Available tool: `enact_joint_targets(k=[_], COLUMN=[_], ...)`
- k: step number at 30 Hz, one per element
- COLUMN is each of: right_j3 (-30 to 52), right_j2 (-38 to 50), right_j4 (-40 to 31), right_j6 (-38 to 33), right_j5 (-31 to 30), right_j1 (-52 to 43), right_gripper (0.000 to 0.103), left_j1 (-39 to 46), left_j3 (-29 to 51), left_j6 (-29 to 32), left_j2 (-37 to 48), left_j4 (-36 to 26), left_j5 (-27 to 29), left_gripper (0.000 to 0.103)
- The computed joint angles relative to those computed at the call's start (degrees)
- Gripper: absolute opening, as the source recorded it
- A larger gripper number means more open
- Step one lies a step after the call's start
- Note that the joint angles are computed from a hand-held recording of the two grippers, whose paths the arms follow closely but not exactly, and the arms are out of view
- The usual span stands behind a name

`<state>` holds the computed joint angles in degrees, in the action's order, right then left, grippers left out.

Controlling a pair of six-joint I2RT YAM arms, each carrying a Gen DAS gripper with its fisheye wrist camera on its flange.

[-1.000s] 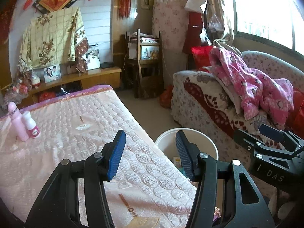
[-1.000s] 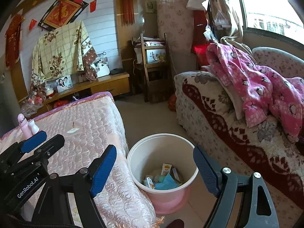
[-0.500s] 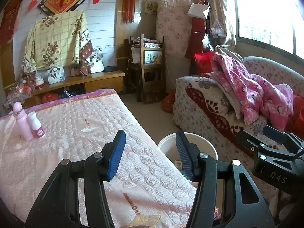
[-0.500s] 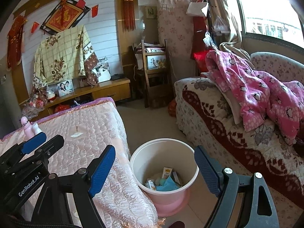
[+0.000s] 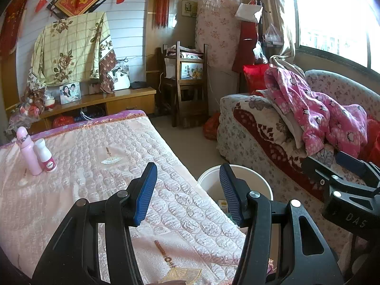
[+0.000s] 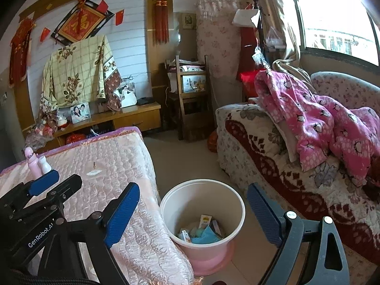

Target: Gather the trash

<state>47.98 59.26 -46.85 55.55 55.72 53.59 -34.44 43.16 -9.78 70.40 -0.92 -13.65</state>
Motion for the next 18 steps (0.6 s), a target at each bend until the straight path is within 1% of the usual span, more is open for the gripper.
enact_joint_targets(k=[7,18], right_j3=[-0.49,-0.85], right_j2=[-0.25,0.02], right_j4=[1.10,1.50], right_j6=[-1.15,-0.92], right_j5=[-0.66,-1.22], right_j1=[-0.54,-0.66], right_gripper=[0.091,0.091], left_j1=[0.21,0.39], left_j3=[-0.09,-0.21], left_j6=[-0.22,-0.05], left_j2=[0.23,0.17], left_j4=[0.24,0.27], left_j5=[0.28,0.41], left_gripper=[0.053,0.053])
